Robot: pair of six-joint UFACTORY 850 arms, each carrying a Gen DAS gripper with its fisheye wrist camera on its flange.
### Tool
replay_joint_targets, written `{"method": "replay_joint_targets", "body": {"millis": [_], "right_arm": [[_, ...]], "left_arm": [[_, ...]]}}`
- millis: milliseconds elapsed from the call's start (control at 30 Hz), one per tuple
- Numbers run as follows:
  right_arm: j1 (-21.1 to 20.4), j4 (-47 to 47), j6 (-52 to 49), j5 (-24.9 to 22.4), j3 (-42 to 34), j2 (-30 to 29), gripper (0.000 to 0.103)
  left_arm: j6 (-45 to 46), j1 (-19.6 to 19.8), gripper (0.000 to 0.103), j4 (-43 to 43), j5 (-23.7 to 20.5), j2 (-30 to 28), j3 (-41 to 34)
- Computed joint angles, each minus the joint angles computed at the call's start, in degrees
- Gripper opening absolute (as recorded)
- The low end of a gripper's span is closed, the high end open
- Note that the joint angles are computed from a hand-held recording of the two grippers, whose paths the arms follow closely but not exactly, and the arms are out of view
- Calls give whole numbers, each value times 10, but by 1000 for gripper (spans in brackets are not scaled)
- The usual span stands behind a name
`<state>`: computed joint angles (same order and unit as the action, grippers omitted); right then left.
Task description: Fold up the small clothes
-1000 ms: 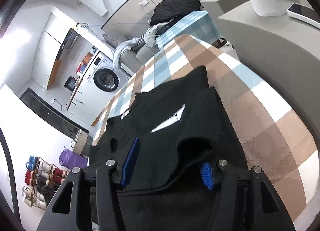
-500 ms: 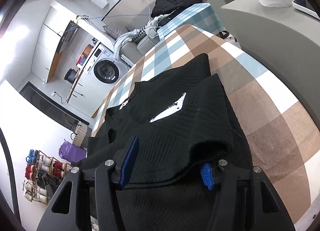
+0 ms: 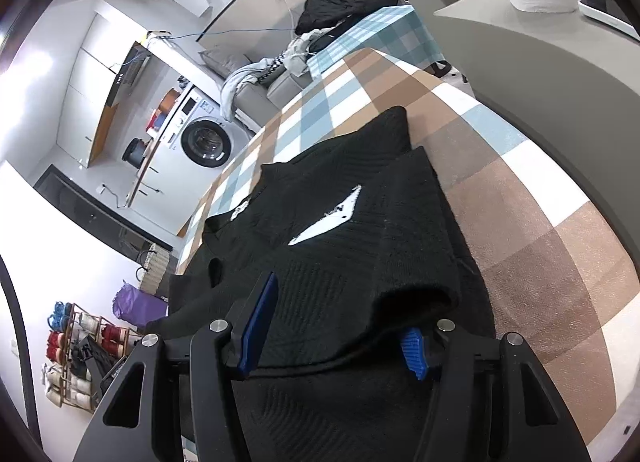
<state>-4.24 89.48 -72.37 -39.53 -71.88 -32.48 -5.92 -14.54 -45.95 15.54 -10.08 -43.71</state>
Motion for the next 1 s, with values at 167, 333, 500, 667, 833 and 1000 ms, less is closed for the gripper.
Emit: {"method": "replay_joint_targets", "body": {"millis": [167, 333, 500, 667, 833, 1000], "right_arm": [[3, 22, -3, 32, 3, -1, 27], [6, 37, -11, 35, -12, -6, 5], [15, -4, 45, 36, -84, -31, 5], [31, -132, 195, 29, -231, -109, 6], [35, -225, 313, 23, -342, -180, 47], [28, -193, 249, 47, -321, -166, 55]], "left_arm": [[-10, 6, 7, 0, 20, -2, -5], [49, 5, 5, -39, 39, 2, -21], [95, 19, 5, -56, 33, -5, -61], [164, 45, 5, -96, 4, -39, -125], [300, 71, 20, -238, -59, -79, -175], [347, 64, 67, -277, -19, -76, -163]]}}
